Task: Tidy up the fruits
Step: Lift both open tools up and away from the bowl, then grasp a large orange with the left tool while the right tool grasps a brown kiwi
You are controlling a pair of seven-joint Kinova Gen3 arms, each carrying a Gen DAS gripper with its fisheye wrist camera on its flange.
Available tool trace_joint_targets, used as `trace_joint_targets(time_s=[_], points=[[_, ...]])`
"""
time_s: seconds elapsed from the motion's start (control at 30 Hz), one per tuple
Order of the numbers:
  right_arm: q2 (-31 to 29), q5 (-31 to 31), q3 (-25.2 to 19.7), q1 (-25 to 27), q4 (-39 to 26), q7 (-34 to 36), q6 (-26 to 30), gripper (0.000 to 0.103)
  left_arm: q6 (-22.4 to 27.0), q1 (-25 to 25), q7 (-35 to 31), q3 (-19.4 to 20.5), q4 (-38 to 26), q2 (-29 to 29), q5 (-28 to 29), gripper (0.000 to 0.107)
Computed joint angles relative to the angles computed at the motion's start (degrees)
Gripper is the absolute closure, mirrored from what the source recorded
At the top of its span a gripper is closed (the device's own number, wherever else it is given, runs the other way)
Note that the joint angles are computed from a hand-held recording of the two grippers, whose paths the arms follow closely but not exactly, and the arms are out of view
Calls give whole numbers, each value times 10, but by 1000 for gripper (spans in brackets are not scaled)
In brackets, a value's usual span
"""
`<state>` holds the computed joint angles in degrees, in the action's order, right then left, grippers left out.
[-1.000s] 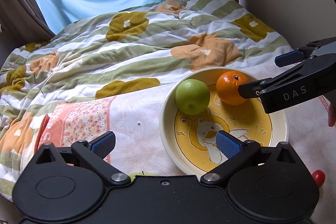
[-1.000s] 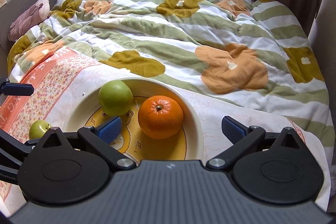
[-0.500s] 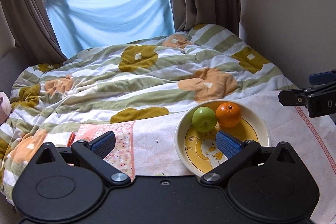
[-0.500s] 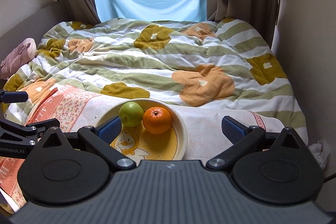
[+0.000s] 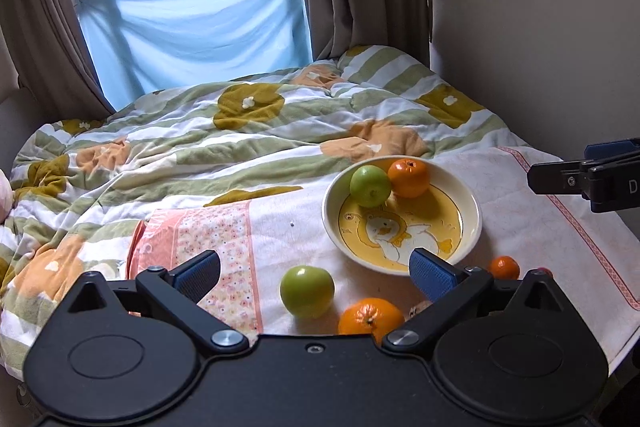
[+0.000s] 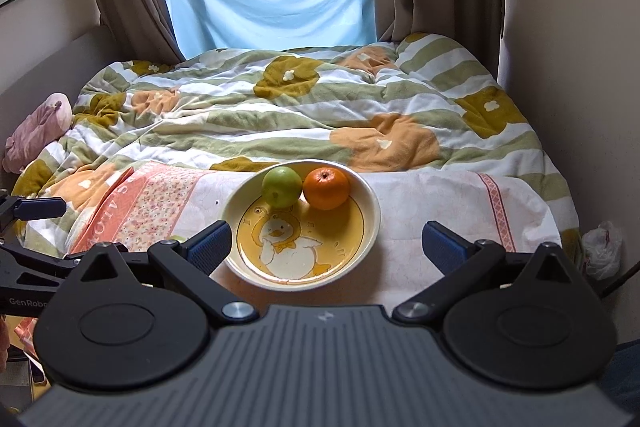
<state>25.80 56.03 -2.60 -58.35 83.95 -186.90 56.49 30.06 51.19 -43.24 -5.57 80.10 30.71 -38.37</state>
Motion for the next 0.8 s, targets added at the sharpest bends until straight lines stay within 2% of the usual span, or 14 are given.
trace_joint_targets(time_s=[0.17,0.4,0.53,0.8], points=[[22,44,4,-33,33,-65,-7,0,-56,-19,-19,11,49,0,14,10],[51,30,-1,-30,57,-77,-44,0,-95,-20,-74,1,56,40,57,16],[63,8,2,-26,56,-59,-61,0,-106,-28,-124,6,48,59,83,17],[66,-77,7,4,39,43,-108,0,-67,-60,-241,43,3,88,140,20]])
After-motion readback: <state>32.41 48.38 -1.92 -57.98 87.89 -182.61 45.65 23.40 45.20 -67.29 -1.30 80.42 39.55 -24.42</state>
